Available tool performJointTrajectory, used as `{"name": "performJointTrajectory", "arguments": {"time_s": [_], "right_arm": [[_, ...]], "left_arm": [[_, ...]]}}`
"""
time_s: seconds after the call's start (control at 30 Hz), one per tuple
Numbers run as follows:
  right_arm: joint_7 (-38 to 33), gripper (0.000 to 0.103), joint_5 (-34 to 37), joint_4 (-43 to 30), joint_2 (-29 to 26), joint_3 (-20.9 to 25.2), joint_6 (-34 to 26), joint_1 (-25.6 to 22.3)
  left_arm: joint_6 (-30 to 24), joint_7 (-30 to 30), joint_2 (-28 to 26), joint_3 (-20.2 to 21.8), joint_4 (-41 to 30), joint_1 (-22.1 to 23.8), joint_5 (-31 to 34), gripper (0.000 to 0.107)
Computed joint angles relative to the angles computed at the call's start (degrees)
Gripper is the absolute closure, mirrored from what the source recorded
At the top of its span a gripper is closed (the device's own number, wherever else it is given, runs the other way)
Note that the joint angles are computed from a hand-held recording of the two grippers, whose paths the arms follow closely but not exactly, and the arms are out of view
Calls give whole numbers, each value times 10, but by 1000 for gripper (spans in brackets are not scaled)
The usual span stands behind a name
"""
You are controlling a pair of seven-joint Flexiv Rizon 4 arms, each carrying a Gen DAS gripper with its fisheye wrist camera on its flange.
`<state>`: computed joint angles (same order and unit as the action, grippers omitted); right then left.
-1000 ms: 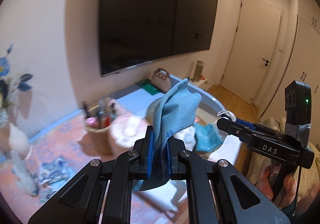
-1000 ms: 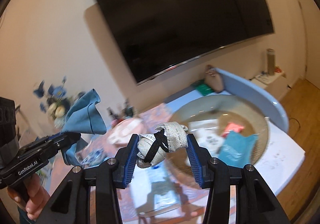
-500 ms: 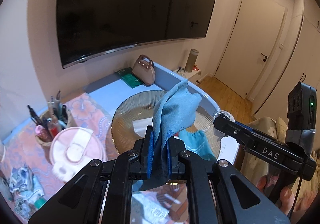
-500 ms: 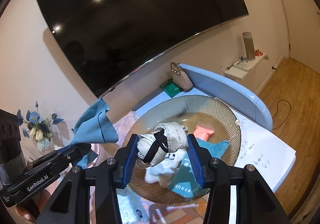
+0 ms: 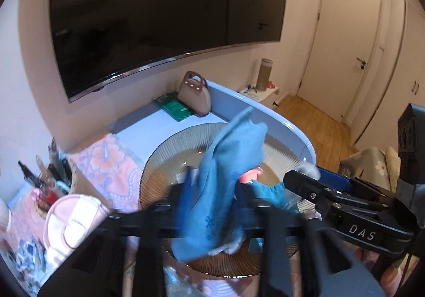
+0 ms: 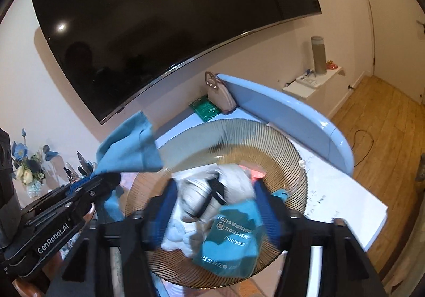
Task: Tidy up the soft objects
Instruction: 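Carry the cloth and tape bundle to the woven basket and release them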
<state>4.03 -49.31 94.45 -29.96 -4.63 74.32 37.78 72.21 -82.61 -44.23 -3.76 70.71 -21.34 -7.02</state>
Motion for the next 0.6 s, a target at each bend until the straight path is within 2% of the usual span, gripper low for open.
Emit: {"name": "performJointTrajectory", "arguments": {"time_s": [0.07, 0.13, 0.23, 0.3, 0.33, 0.47, 0.6], "right_arm": [[10, 41, -1, 11, 5, -3, 8, -1], [18, 41, -8, 20, 11, -6, 9, 0], [32, 41, -22, 32, 20, -7, 15, 1], [31, 41, -23, 33, 22, 0, 13, 0], [34, 41, -26, 35, 25, 1, 14, 1], [52, 41, -59, 42, 39, 0, 8, 11], [42, 41, -79, 29, 43, 21, -29, 15]], "left_arm": [[16, 4, 5, -9, 11, 6, -3, 48], [34, -1, 11, -4, 23, 5, -3, 43], [60, 11, 33, -16, 58, 15, -6, 43], [70, -8, 41, 24, 60, -9, 13, 43], [70, -11, 45, 29, 63, -12, 17, 43], [100, 2, 86, -3, 121, 14, 6, 43], [146, -6, 135, 1, 192, 21, 3, 43]]}}
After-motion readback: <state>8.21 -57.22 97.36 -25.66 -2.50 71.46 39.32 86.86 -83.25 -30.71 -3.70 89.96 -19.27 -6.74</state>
